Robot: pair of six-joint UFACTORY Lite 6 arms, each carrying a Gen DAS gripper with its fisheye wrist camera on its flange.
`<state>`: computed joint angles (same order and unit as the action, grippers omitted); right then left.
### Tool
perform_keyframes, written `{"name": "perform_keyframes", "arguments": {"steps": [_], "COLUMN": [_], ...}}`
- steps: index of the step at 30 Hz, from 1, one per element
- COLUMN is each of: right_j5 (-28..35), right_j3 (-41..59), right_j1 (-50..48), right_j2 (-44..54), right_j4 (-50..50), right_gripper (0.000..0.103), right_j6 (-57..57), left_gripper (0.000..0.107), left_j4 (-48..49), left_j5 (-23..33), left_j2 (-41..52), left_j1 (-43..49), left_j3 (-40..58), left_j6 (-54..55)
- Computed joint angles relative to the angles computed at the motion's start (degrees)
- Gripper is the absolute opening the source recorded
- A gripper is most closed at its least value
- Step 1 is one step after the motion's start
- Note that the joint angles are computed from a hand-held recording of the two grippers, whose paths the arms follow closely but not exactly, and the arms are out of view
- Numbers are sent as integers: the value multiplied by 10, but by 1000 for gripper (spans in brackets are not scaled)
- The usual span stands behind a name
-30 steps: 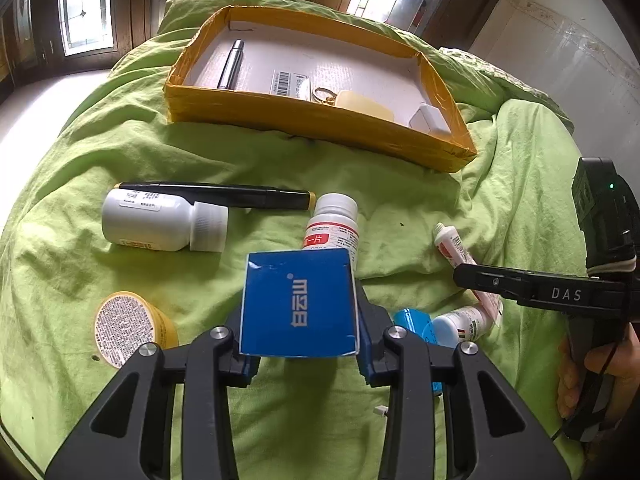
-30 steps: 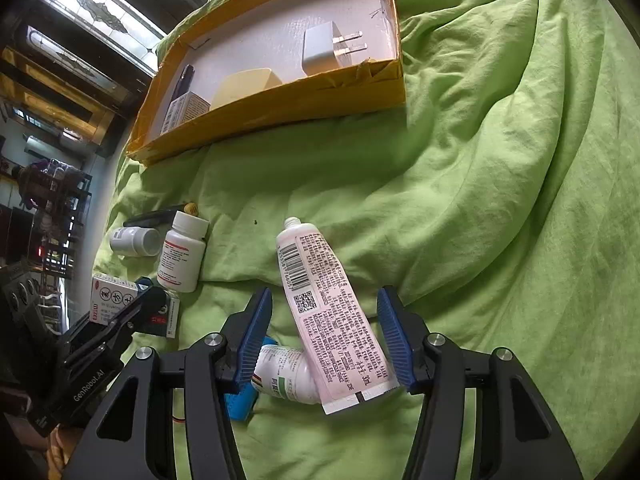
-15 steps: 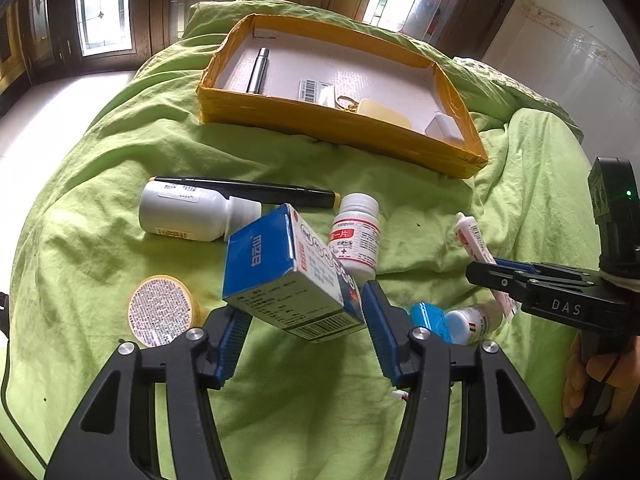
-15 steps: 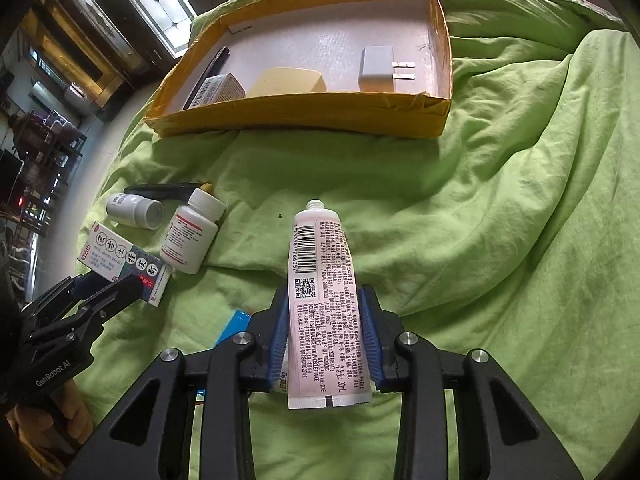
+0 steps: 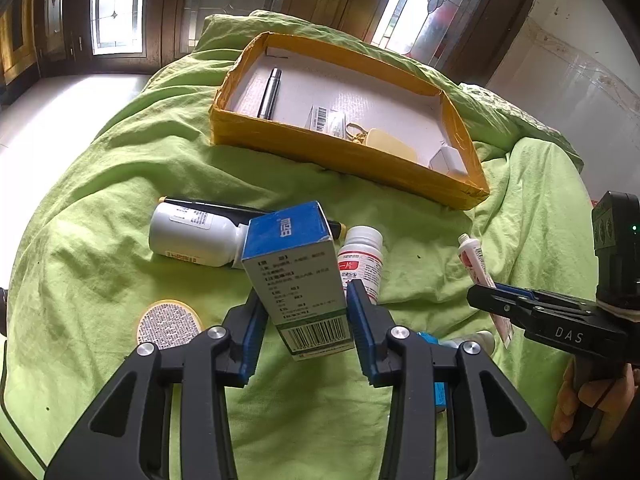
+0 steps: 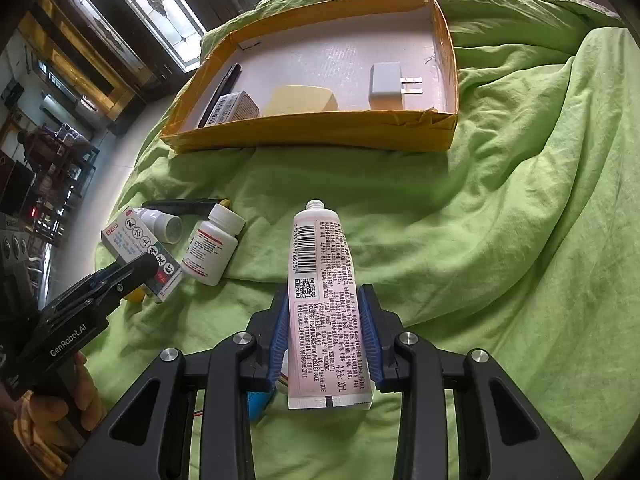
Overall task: Organize rigid objects
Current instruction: 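Lift the ointment tube with the right gripper while the left gripper lifts the medicine box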
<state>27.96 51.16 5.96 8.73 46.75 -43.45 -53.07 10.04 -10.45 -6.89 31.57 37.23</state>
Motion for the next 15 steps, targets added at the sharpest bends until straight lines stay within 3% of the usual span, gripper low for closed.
{"name": "perform_keyframes", "arguments": {"steps": [15], "right_j5": [1], "right_j3": [-6], "right_j1": [-7], "right_j2": [-12], "right_j4": [31], "right_gripper": [30], "right_j6": [-24], "left_gripper": [37], "left_j4": [176], "left_j5": [20], "left_j2": [12], "left_j1": [-4], "left_j3": [60], "left_j6": [-167]}}
